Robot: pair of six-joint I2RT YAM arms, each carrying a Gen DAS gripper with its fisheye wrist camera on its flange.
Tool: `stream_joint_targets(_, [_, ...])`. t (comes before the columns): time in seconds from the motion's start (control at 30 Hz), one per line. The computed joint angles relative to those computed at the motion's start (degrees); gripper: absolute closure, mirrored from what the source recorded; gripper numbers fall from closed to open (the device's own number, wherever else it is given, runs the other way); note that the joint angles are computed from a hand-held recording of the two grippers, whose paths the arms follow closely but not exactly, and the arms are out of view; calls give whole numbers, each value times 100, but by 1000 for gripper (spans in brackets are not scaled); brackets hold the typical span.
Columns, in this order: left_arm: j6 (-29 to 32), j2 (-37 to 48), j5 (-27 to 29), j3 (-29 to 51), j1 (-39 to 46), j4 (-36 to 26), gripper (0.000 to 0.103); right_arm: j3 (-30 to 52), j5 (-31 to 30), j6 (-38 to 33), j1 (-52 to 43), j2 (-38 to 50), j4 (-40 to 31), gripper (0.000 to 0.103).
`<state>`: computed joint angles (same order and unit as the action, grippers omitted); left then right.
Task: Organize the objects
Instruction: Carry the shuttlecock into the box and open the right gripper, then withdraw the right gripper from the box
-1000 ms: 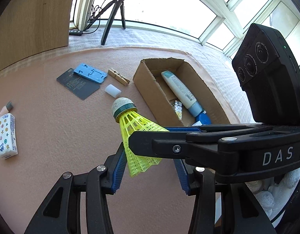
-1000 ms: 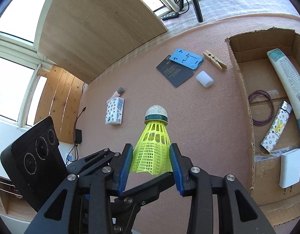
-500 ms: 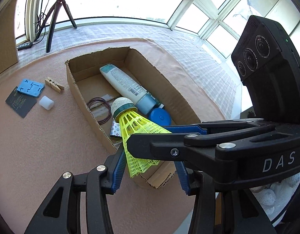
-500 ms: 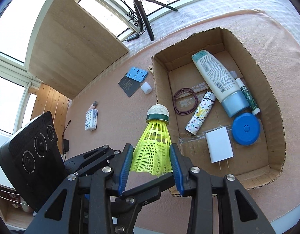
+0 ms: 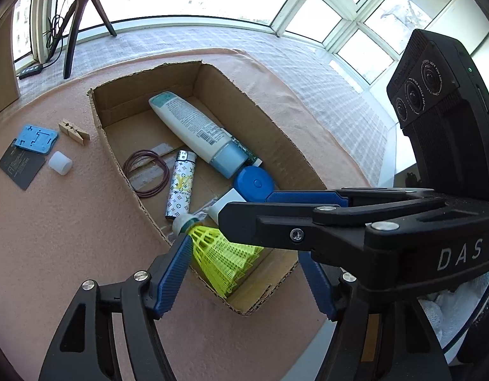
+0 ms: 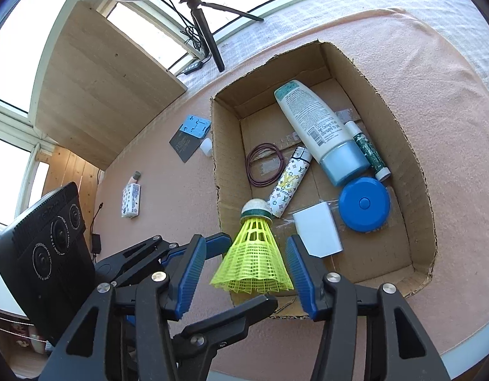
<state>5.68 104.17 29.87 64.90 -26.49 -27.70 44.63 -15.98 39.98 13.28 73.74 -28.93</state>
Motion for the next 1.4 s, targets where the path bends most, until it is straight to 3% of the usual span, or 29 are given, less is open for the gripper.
stream_joint_targets(0.07, [50,-42,-5,-26,14,-27,29,-21,131,43,-44,-22,1,37])
stream_joint_targets(0.2, [72,-127,-102,-95,58,-6,24,-7,171,48,-62,3,-6,36])
stream_joint_targets(0.83, [402,-477,163,-355,1007,-281,24,334,327,234,363,315,154,36])
stream_joint_targets(1.1, [728,-489,106,-346,1998,-430,24,991,545,169,849,894,174,36])
stream_joint_targets(1.4, [1360,-210,88,-52,3428,-656,24,2168,678,64,1503,2114,234,36])
